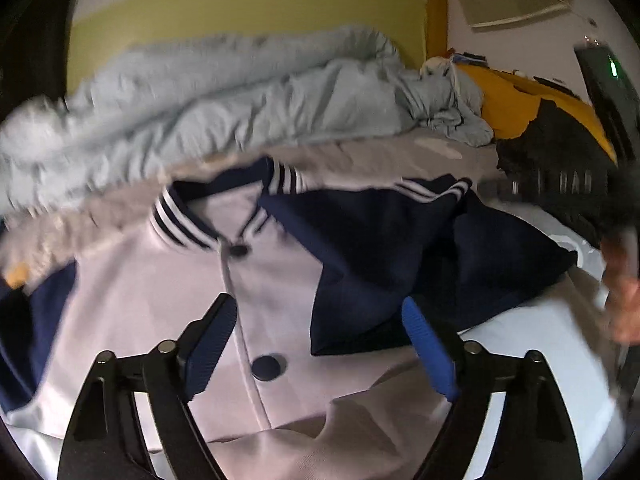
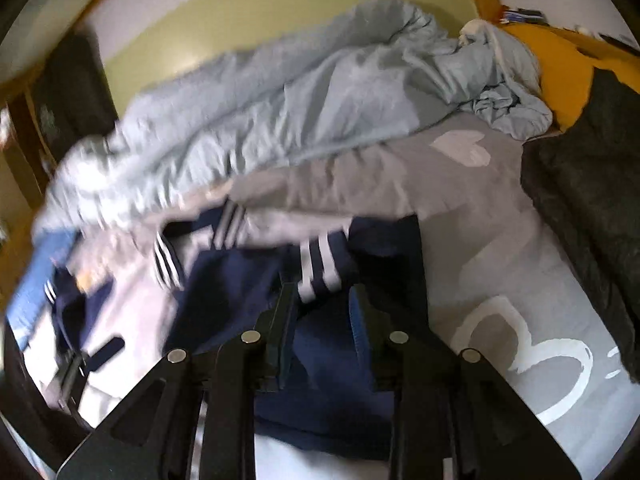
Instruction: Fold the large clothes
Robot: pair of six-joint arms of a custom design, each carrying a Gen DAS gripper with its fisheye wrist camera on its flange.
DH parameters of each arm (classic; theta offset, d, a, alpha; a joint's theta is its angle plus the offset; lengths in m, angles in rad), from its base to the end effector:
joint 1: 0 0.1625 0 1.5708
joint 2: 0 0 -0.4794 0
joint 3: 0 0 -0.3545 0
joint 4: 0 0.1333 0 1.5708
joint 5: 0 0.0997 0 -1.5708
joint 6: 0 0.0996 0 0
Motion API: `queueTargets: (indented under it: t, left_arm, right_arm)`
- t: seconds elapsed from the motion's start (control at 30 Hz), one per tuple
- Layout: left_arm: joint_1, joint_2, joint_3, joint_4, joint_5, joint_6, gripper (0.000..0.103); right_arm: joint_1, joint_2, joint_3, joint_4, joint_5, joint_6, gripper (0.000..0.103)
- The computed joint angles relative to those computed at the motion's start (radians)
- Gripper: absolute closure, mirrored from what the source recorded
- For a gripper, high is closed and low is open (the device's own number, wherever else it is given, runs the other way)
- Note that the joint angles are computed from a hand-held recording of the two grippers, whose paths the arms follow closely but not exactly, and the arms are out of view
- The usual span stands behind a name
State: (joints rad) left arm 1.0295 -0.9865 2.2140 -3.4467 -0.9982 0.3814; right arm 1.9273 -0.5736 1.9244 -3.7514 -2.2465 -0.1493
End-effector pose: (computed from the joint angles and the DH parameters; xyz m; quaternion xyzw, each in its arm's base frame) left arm -0.1042 -0.5368 0.2220 0.3242 0.8543 -0.3260 0.2424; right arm 0.2776 -0.5419 0.0978 0.0867 -0.8694 0.4096 0.2624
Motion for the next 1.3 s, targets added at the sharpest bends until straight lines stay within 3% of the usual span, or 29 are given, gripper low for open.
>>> queueTargets:
  t: [0.03,0.1,0.17,0.27,0.3,0.33,0.4,0.47,0.53,0.6,0.73,0.77,0.8,0.87,0.9,1.07,1.1,1.13,1.17,1.3]
  left_arm:
    - [0.012,-0.002,-0.016,0.051,0.001,-0.031,0.035]
    - [0.025,0.002,-0.039,0.115,0.025,-0.076,0.072]
    - [0.035,0.005,-0.057,0.155,0.076,-0.143,0.088]
    - [0.047,-0.007,-0.053,0.126,0.119,-0.212,0.092]
    - [0.040,-0.003,-0.044,0.093,0.168,-0.221,0.097]
    - [0.037,-0.003,-0.042,0.070,0.193,-0.215,0.097]
    - [0.039,-0.030,-0.026,0.054,0.151,-0.190,0.097]
    - [0.017,-0.058,0.016,-0.028,0.084,-0.093,0.096]
    - [-0.031,-0.059,0.051,-0.104,0.063,0.015,0.097]
    - [-0.067,-0.051,0.044,-0.061,0.064,0.046,0.096]
    - [-0.098,0.014,-0.062,0.208,0.041,0.047,0.094]
    - [-0.098,0.036,-0.089,0.256,0.050,0.034,0.084]
    - [-0.098,0.064,-0.113,0.283,0.080,0.022,0.066]
    - [-0.102,0.130,-0.144,0.266,0.159,0.033,0.045]
    - [-0.101,0.151,-0.154,0.257,0.174,0.046,0.045]
    - [-0.104,0.240,-0.208,0.088,0.299,0.071,0.048]
    - [-0.104,0.255,-0.221,0.022,0.326,0.100,0.066]
    - [-0.106,0.258,-0.227,-0.056,0.356,0.128,0.078]
    - [-0.103,0.244,-0.227,-0.095,0.356,0.134,0.082]
    - [-0.072,0.122,-0.200,-0.191,0.351,0.093,0.085]
  right_arm:
    - [0.002,0.004,-0.016,0.070,-0.029,0.035,0.076]
    - [-0.016,0.000,-0.015,0.134,0.004,0.066,0.076]
    - [-0.032,0.009,-0.030,0.173,-0.016,0.079,0.076]
    - [-0.055,0.014,-0.039,0.169,-0.067,0.105,0.080]
    - [-0.065,0.010,-0.037,0.166,-0.076,0.116,0.080]
    - [-0.076,0.000,-0.030,0.166,-0.075,0.135,0.080]
    - [-0.097,-0.017,-0.022,0.174,-0.060,0.158,0.082]
    - [-0.110,-0.039,-0.004,0.176,-0.025,0.187,0.083]
    - [-0.113,-0.062,0.024,0.139,0.024,0.201,0.082]
    - [-0.101,-0.074,0.050,0.059,0.047,0.173,0.082]
    - [-0.061,-0.076,0.071,-0.106,-0.003,0.085,0.081]
    - [-0.057,-0.079,0.074,-0.134,-0.011,0.067,0.080]
    - [-0.055,-0.082,0.074,-0.146,-0.017,0.057,0.078]
    - [-0.056,-0.091,0.073,-0.140,-0.023,0.050,0.076]
    - [-0.058,-0.096,0.075,-0.129,-0.010,0.052,0.076]
    - [-0.066,-0.109,0.084,-0.097,0.027,0.063,0.076]
    - [-0.064,-0.106,0.081,-0.098,0.020,0.059,0.076]
    - [-0.064,-0.103,0.080,-0.099,0.017,0.056,0.076]
    - [-0.066,-0.103,0.079,-0.094,0.018,0.056,0.076]
    - [-0.069,-0.100,0.071,-0.056,0.017,0.062,0.075]
